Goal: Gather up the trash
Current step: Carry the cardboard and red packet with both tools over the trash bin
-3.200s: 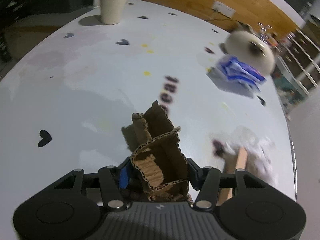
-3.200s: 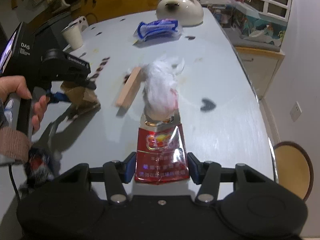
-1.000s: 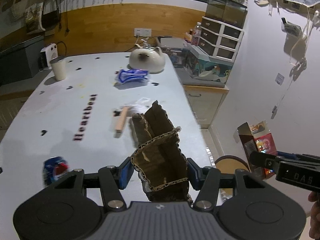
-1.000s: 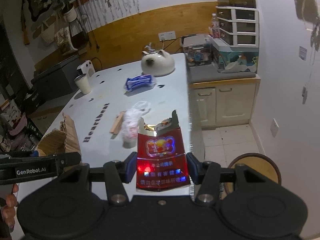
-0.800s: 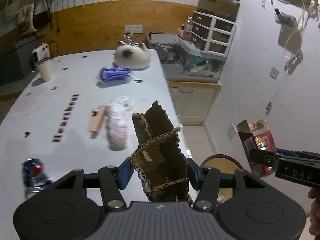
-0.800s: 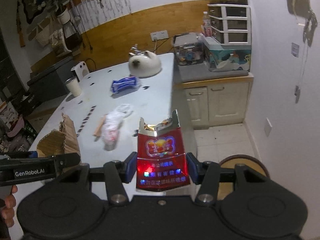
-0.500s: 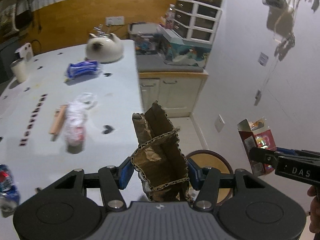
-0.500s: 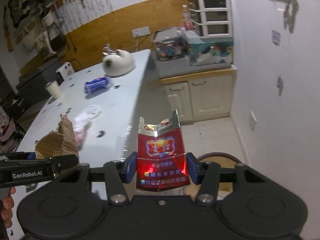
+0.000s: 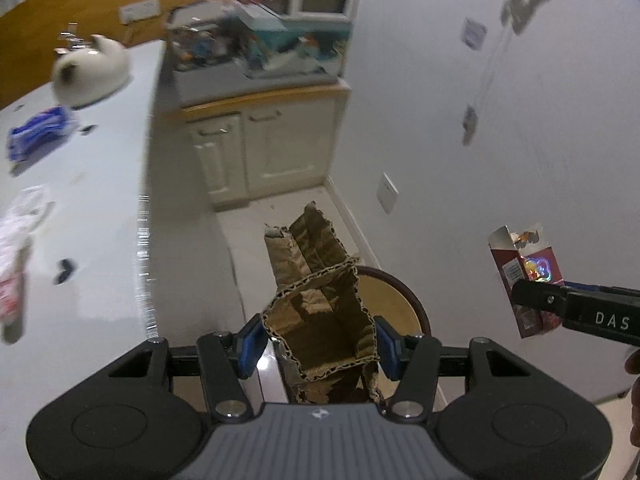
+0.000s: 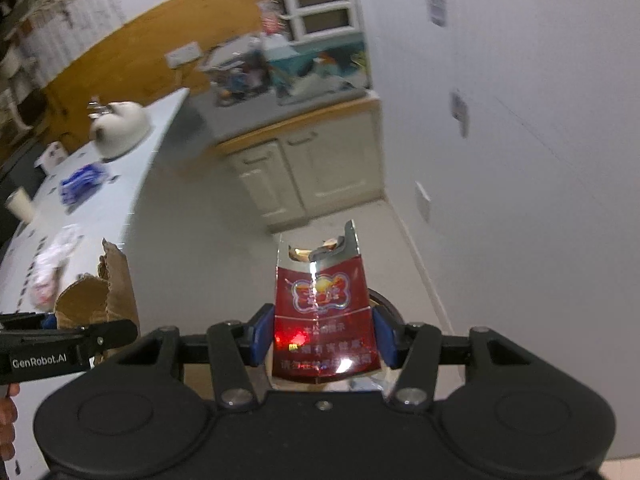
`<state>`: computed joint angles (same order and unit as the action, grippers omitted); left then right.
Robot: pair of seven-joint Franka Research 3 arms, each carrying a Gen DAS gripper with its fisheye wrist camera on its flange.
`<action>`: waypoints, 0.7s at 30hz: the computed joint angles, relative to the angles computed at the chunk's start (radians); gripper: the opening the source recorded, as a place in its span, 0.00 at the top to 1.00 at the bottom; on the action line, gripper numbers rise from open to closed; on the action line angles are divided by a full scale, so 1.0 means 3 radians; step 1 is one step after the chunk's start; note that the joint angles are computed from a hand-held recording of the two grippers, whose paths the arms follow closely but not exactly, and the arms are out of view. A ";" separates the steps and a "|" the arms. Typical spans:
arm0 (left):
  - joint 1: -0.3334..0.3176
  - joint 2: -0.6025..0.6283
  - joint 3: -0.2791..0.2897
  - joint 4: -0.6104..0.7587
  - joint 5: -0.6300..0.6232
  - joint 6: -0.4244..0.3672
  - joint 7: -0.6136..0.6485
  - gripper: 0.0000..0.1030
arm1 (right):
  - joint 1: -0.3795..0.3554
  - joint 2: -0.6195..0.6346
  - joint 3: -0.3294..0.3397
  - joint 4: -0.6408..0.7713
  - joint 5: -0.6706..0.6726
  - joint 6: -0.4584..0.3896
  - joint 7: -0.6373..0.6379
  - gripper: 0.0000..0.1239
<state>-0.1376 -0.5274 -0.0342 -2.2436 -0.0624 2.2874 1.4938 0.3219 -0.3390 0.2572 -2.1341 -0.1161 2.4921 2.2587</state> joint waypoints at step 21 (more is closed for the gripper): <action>0.0130 0.1715 -0.0242 0.0458 -0.0607 0.0350 0.1001 0.41 | 0.0079 0.0698 -0.0302 -0.0214 0.0588 0.0321 0.0093 0.57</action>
<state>-0.0985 -0.0128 -0.1066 -2.1063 -0.2444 2.3923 1.7941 0.3456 -0.1296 0.1667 -2.1982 0.0603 2.5885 2.2865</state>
